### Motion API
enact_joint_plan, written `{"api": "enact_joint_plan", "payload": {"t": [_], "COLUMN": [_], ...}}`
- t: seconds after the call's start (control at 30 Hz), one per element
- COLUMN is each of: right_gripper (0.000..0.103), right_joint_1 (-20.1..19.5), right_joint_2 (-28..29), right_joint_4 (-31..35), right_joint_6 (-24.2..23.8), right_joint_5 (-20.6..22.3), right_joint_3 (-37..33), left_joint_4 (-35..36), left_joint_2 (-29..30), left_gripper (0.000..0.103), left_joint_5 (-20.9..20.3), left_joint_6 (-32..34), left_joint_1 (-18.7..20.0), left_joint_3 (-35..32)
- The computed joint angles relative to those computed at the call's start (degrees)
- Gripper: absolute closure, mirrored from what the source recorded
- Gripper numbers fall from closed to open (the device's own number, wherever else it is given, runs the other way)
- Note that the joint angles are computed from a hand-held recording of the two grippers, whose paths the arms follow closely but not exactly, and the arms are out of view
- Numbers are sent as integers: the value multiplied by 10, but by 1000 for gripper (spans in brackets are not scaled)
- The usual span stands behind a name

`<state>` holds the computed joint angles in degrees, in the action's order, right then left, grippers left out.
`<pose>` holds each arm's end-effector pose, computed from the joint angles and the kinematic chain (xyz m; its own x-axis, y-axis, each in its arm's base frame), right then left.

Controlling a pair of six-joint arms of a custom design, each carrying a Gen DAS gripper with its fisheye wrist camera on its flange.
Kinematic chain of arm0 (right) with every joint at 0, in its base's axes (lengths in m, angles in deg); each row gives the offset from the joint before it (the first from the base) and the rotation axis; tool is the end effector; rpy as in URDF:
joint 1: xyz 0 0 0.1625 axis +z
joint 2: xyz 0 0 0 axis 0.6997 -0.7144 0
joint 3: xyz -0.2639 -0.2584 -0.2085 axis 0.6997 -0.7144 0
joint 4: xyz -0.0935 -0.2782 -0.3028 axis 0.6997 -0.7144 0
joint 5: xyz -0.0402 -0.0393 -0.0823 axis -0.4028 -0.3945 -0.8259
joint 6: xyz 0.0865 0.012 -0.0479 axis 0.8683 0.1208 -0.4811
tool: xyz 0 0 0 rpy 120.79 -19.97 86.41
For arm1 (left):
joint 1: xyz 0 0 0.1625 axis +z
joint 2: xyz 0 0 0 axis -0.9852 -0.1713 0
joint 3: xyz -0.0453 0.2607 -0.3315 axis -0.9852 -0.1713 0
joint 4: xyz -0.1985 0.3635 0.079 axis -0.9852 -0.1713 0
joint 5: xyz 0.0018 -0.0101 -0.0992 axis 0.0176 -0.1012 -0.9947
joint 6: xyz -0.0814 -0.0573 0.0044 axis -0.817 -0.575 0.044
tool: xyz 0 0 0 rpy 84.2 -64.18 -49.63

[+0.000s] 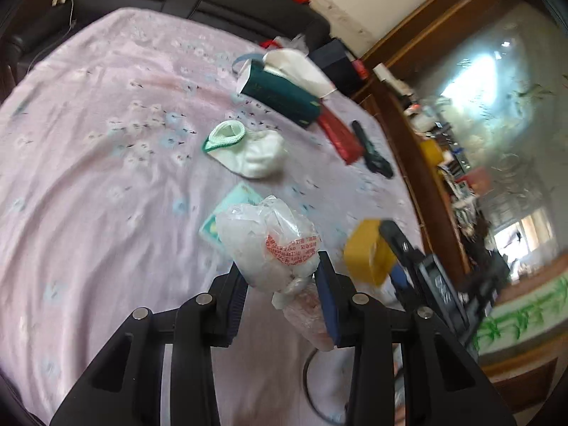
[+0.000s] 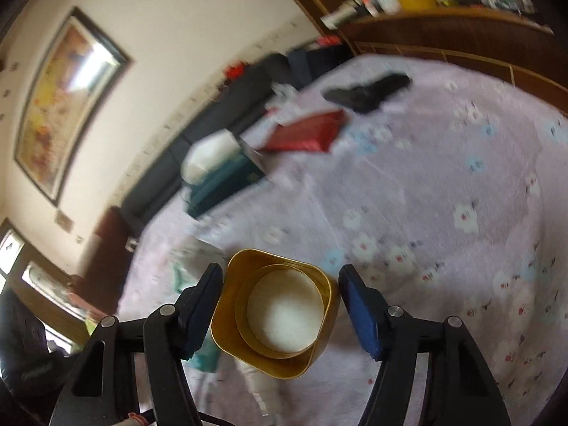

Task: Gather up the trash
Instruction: 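Grasp the white plastic bag with the left tool while the right tool grasps the yellow round container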

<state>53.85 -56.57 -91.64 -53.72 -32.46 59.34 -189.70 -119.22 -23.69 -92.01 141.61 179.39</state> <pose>0.2395 -0.7351 0.0120 -0.9487 -0.2921 0.1212 -0.3103 0.7865 -0.5339 -0.0875 -0.5767 0.2469 -0.9186 -0.3635 -0.1550 -0.1231 0.6361 -0.7618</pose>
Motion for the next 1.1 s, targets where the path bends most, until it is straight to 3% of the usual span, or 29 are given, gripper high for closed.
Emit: {"api": "enact_joint_plan", "payload": {"t": [0.13, 0.3, 0.57, 0.7, 0.83, 1.1], "right_gripper": [32, 32, 31, 31, 31, 31], "right_joint_1": [-1, -6, -28, -24, -32, -39], "right_joint_2": [-44, -139, -321, -390, -449, -516], "right_joint_4": [-35, -109, -221, -315, -349, -348], "right_joint_6": [-15, -63, -64, -76, -64, -77], "right_joint_5": [48, 65, 91, 70, 68, 47], "right_joint_3": [67, 219, 437, 518, 569, 605], "left_joint_4": [-40, -77, -118, -134, -137, -148], "left_joint_2": [-47, -75, -48, -20, -2, 24], "left_gripper": [68, 68, 67, 67, 67, 67], "left_joint_5": [12, -33, -80, -96, -123, -124], "left_joint_6": [-7, -24, 13, 32, 42, 55], "left_joint_1": [-51, -97, -165, -198, -213, -240], "left_joint_3": [85, 156, 172, 168, 159, 154]}}
